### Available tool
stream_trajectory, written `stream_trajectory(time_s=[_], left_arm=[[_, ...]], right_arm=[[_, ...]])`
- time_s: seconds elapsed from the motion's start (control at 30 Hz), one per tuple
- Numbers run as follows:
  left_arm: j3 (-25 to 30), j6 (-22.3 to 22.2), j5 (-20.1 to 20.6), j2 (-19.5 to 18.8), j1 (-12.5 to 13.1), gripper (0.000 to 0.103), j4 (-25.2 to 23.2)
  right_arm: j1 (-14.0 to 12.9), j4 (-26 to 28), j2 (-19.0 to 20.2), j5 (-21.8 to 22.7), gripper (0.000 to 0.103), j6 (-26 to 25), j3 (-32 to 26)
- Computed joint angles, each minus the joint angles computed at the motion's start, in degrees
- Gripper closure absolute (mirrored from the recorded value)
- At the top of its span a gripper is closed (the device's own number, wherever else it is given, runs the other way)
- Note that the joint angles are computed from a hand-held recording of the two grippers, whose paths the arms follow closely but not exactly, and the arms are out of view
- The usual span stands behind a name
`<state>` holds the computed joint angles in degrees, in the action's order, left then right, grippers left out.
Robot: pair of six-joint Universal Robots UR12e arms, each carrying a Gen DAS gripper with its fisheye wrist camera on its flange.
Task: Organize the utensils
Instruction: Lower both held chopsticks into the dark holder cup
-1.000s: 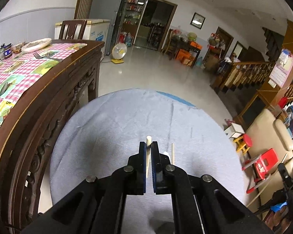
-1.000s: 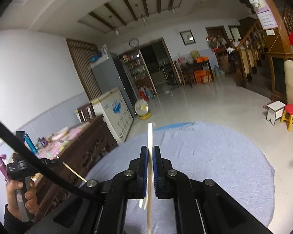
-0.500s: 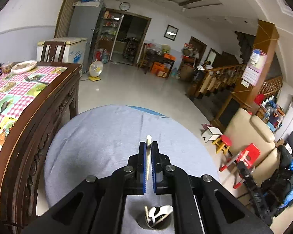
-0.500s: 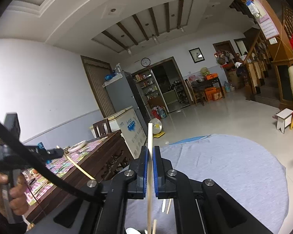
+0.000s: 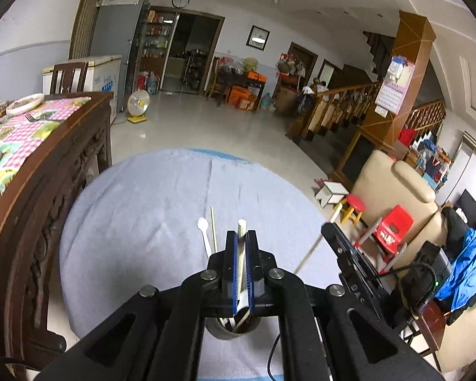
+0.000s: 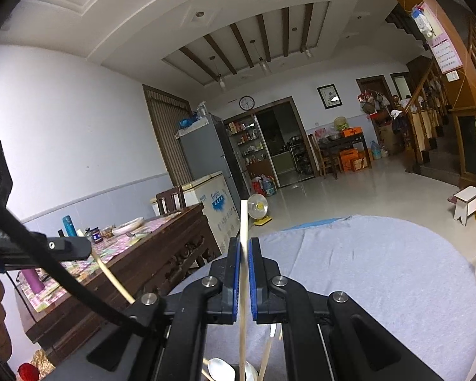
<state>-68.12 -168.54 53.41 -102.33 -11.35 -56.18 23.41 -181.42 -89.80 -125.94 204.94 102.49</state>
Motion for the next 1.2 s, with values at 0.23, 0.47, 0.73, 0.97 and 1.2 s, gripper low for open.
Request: stream_trajectory(time_s=[0.23,0.47,0.73,0.97,1.2], left_arm=[[-2.4,1.2,2.3,0.4,-1.1,0.099,-1.0],[-4.3,2.3,4.6,0.6,-2.0,0.098,-1.3],[-4.6,2.8,6.3,0.2,-2.5,0.098,-2.3],[-5.1,2.3,8.4,-0.1,-3.2,0.098,-2.6],[-5.4,2.1,9.6,-0.4,-3.3,0.098,-3.4]], right_arm=[[0.1,1.5,1.0,0.4,0.097,0.3,0.3],[0.8,2.5,1.4,0.4,0.097,0.0,0.9],[1.0,3.7,1.0,0.7,0.097,0.6,2.1],[1.1,5.5,1.0,1.2,0.097,0.8,2.4],[1.2,7.2,0.8,1.9,0.097,1.4,2.8]])
